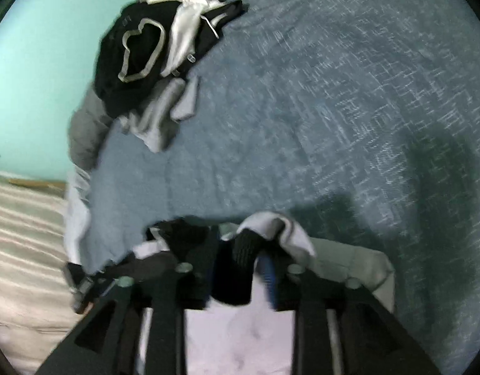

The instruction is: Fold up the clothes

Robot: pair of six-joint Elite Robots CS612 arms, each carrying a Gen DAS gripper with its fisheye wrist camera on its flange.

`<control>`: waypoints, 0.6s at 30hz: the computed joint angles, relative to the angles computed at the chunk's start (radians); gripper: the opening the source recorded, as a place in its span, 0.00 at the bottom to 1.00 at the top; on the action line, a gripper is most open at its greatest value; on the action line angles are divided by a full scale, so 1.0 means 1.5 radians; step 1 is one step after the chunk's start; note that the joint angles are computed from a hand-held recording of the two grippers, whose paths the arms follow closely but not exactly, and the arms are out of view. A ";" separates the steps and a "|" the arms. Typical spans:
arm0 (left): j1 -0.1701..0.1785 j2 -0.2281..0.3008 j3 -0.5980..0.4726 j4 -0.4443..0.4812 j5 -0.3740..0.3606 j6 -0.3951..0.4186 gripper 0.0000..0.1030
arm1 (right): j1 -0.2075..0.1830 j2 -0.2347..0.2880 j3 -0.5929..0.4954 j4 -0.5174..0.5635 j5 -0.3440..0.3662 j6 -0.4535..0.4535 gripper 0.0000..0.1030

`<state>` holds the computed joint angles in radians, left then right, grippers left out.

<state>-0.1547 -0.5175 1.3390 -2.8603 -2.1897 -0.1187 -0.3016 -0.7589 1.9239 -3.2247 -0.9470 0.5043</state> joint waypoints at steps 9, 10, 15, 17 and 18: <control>-0.007 -0.030 0.025 -0.007 0.047 0.042 0.57 | 0.006 -0.049 0.036 -0.083 -0.086 -0.028 0.64; -0.008 -0.032 0.028 -0.005 0.053 0.053 0.57 | 0.010 -0.055 0.038 -0.073 -0.107 -0.049 0.64; -0.012 -0.035 0.039 -0.002 0.088 0.099 0.57 | 0.032 -0.068 0.038 0.007 -0.196 -0.182 0.64; -0.013 -0.032 0.039 0.002 0.099 0.111 0.57 | 0.036 -0.061 0.035 0.025 -0.212 -0.206 0.64; -0.013 -0.029 0.037 0.004 0.101 0.117 0.57 | 0.039 -0.056 0.031 0.035 -0.219 -0.215 0.64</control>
